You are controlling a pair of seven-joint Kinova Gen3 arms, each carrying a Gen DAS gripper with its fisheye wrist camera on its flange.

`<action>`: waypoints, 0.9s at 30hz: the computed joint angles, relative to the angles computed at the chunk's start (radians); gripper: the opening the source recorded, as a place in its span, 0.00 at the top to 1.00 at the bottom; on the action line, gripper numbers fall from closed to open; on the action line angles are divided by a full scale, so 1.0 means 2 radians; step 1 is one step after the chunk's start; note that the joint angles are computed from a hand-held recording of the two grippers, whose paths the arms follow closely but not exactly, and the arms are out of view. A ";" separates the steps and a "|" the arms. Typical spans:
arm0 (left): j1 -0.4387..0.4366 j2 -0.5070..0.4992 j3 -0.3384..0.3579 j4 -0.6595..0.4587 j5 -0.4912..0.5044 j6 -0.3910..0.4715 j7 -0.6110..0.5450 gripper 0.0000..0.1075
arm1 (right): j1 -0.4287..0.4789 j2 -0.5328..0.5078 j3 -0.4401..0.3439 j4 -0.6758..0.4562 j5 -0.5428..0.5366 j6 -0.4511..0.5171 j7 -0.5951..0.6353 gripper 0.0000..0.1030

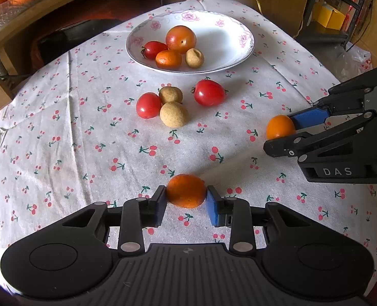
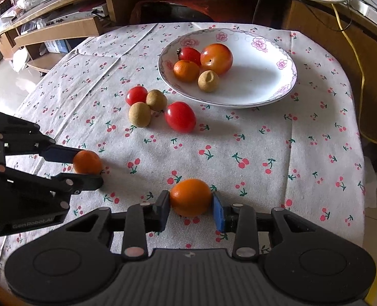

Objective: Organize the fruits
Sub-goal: 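Carry the orange with the left tool while the right tool carries its orange to the bowl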

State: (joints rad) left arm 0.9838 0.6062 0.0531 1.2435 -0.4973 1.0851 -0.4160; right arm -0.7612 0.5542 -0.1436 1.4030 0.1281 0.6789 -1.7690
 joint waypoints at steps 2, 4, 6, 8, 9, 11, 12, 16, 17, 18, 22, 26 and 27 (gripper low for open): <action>0.001 0.001 0.000 0.000 -0.003 0.001 -0.002 0.60 | -0.001 0.000 0.001 0.000 0.001 -0.001 -0.002 0.66; 0.002 0.003 -0.001 -0.001 -0.004 0.002 -0.003 0.59 | -0.001 0.000 0.001 0.001 0.001 -0.002 -0.002 0.66; 0.001 0.002 -0.001 -0.001 -0.004 0.001 -0.003 0.59 | 0.000 -0.001 0.001 0.002 0.000 -0.003 -0.002 0.66; 0.001 0.002 -0.001 0.001 -0.005 0.001 -0.004 0.59 | 0.000 0.000 0.000 0.002 0.000 -0.003 -0.001 0.66; 0.002 0.002 -0.001 0.001 -0.005 0.001 -0.004 0.59 | 0.000 -0.001 0.000 0.002 0.000 -0.002 0.000 0.66; 0.001 0.002 -0.001 0.001 -0.005 0.002 -0.005 0.59 | 0.000 -0.001 0.001 0.001 0.001 0.000 0.000 0.66; 0.001 0.002 0.000 0.001 -0.005 0.003 -0.007 0.60 | -0.001 -0.001 0.001 0.001 0.002 0.001 0.000 0.66; 0.006 0.007 -0.001 -0.008 -0.011 0.013 -0.014 0.63 | -0.005 -0.001 0.003 0.000 0.006 0.004 -0.003 0.67; 0.006 0.008 -0.001 -0.009 -0.011 0.014 -0.015 0.63 | -0.007 -0.001 0.004 -0.001 0.008 0.005 -0.004 0.67; 0.006 0.008 -0.002 -0.009 -0.011 0.014 -0.015 0.63 | -0.009 -0.001 0.006 0.000 0.012 0.004 -0.005 0.67; 0.006 0.007 -0.002 -0.009 -0.012 0.009 -0.019 0.64 | -0.013 -0.002 0.008 0.002 0.017 0.001 -0.013 0.67; 0.007 0.008 -0.003 -0.011 -0.014 0.007 -0.020 0.64 | -0.011 -0.005 0.008 0.004 0.018 -0.005 -0.017 0.67; 0.008 0.008 -0.004 -0.013 -0.015 0.007 -0.020 0.64 | -0.011 -0.006 0.008 0.005 0.018 -0.008 -0.017 0.67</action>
